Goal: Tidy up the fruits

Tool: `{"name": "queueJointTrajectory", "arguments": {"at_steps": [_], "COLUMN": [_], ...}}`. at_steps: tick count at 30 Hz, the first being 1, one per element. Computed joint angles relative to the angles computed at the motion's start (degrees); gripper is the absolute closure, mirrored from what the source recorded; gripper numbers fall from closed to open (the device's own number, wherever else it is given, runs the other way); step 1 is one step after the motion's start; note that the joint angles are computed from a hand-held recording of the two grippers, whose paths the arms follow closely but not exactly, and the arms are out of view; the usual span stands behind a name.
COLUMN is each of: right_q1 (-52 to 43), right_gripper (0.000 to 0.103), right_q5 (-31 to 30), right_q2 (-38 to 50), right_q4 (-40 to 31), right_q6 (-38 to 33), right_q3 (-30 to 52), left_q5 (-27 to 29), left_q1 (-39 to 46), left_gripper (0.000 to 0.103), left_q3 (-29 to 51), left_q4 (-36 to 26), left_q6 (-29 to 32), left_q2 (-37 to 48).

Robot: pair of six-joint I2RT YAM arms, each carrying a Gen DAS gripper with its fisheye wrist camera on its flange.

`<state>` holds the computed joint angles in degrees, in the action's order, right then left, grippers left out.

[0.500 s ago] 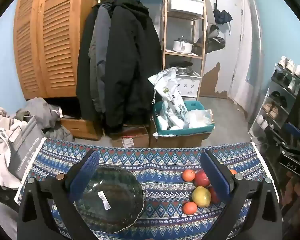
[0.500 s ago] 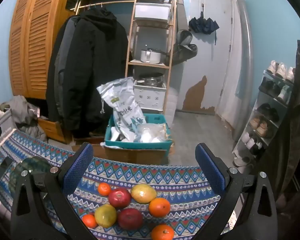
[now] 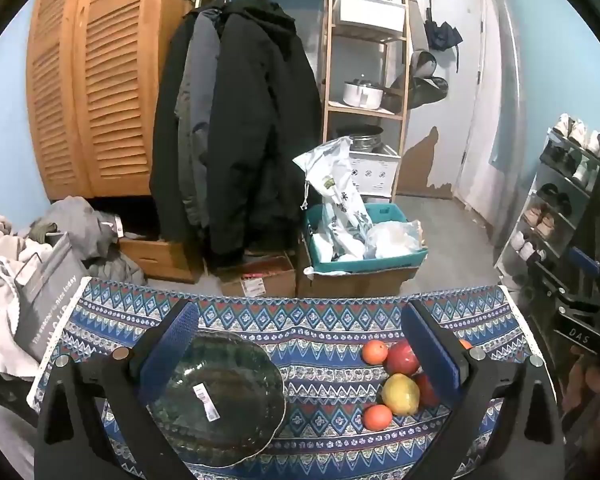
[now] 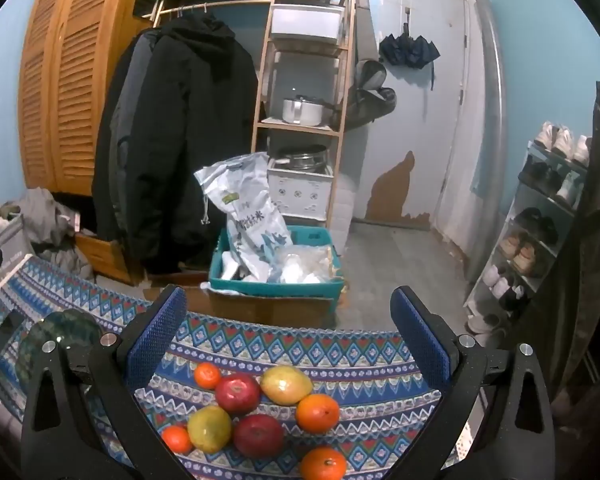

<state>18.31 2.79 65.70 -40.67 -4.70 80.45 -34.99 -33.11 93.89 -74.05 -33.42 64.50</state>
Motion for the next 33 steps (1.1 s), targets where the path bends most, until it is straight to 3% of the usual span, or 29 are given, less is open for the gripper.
{"name": "queueJointTrajectory", "arguments": {"at_steps": [33], "right_q1": [0.67], "right_gripper": [0.003], "right_q5": [0.59], "right_q2": [-0.11], "right_q4": [-0.15], "right_q6": [0.09], "right_q3": [-0.23], "left_q5": [-1.08], "left_q1": [-0.34], "left_gripper": [0.001], "left_q3": [-0.73], "left_q4": [1.17], "left_q6": [0.92], "left_q2": [-1.10]}}
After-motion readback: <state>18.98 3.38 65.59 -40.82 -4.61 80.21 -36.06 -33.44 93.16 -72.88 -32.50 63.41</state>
